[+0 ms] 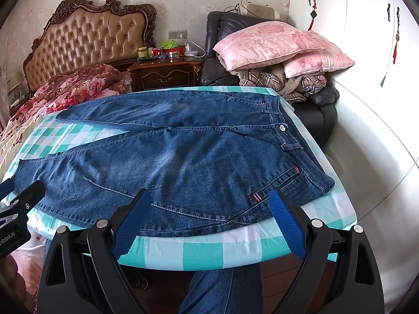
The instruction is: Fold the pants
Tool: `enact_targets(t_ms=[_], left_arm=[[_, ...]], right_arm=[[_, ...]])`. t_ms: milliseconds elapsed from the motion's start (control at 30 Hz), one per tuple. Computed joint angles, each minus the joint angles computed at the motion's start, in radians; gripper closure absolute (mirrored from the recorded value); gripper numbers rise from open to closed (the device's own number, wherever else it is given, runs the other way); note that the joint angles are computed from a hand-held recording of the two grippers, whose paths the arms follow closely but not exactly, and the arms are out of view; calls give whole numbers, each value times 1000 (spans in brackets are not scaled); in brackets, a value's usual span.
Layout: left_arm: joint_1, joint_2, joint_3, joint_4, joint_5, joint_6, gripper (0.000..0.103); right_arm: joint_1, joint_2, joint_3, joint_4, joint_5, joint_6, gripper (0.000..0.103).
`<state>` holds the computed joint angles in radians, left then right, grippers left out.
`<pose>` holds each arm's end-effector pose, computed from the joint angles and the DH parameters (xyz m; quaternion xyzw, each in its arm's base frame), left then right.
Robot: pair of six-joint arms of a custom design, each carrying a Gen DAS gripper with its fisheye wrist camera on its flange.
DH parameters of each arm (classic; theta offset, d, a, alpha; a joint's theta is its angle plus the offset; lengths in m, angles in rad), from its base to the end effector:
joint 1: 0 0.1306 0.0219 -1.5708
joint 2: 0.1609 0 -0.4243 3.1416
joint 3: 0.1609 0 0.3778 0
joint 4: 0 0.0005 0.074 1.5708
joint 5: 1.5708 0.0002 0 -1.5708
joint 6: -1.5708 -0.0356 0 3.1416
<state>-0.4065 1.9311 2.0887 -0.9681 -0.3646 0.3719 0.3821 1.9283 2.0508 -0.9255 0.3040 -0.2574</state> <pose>0.6295 -0.2577 0.4800 -0.0515 0.9143 0.0173 0.4015 0.6369 0.2439 0.4675 -0.0005 0.9183 -0.0169 0.3956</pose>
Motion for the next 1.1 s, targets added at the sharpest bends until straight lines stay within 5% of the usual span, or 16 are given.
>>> enact_targets(t_ms=[1100], left_arm=[[-6, 4, 17, -19, 5, 10, 1]], right_arm=[[-1, -4, -2, -2, -1, -3, 15]])
